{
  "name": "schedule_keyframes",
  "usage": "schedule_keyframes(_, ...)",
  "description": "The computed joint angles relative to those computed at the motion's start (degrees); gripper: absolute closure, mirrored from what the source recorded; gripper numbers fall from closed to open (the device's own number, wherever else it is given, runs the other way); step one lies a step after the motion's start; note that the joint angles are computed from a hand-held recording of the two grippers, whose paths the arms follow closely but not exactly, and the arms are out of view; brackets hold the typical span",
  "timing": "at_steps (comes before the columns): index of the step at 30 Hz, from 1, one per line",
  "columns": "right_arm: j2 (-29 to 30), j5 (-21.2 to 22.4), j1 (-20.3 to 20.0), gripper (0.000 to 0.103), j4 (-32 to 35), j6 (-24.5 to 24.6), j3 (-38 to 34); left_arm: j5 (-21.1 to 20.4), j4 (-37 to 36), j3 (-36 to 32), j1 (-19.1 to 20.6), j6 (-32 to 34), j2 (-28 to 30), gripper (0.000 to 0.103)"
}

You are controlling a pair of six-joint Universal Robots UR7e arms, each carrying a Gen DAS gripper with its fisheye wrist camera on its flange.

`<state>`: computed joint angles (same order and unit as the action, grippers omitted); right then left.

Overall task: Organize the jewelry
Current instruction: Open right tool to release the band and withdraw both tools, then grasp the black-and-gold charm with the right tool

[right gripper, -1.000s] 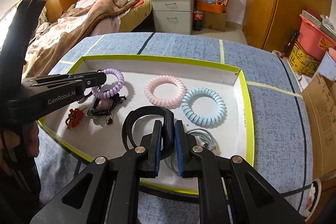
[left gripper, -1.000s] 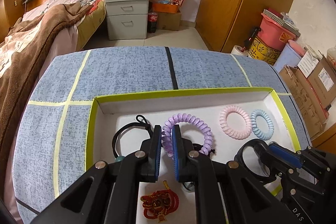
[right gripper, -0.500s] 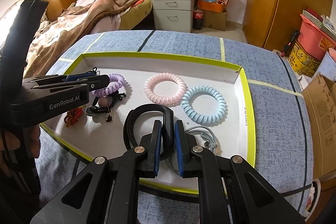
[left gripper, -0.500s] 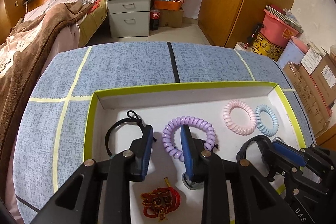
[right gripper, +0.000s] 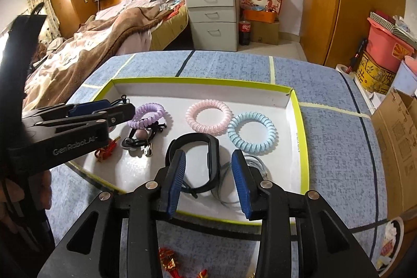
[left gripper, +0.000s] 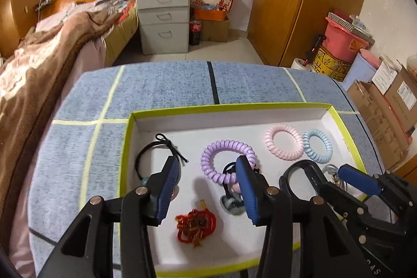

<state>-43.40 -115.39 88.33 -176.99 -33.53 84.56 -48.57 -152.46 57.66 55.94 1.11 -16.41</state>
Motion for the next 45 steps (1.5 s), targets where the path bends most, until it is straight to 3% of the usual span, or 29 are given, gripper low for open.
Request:
schedule_keyframes(11, -3.5, 1.3, 0.1, 0.065, -5.4, -0.2, 6.1, -1.3, -6.9, 11.2, -2.1, -1.1, -5.8, 0.054)
schedule_keyframes(14, -4.7, 1.9, 0.1, 0.065, -7.1, 0.1, 8.1, 0.7, -9.6, 14.7, -3.1, -0.4, -7.0, 0.053)
schedule_keyframes(19, -6.9, 3.1, -0.3, 0.064, -9.4, 0.6, 11.4, 0.5, -12.2, 19.7, -4.0, -1.4, -9.4, 0.053)
schedule_keyframes(22, -7.8, 3.3, -0.5, 0.064, -10.8, 0.5, 13.2, 3.2, -15.3, 22.6, -5.1, -0.7, -10.1, 0.053)
schedule_keyframes(31, -11.0, 4.5, -2.2, 0.064, -13.5, -0.3, 18.5, 0.1, -18.2, 28.8, -6.0, -2.5, -12.5, 0.049)
schedule_keyframes(32, -11.5, 4.7, -2.5, 0.06, -13.2, -0.2, 19.0, -0.5, -18.8, 29.7, -6.1, -2.8, -12.8, 0.048)
schedule_keyframes(33, -11.8, 4.5, -2.7, 0.046, -12.9, -0.1, 19.3, -1.5, -18.7, 30.3, -6.0, -3.3, -13.1, 0.047)
schedule_keyframes(35, -12.1, 4.1, -3.3, 0.038, -13.0, -0.1, 19.8, -2.8, -18.4, 31.3, -5.9, -4.6, -13.5, 0.047)
schedule_keyframes(45, -11.8, 1.8, -4.8, 0.038, -10.4, -0.2, 20.4, -5.7, -17.1, 33.8, -5.2, -8.8, -14.4, 0.047)
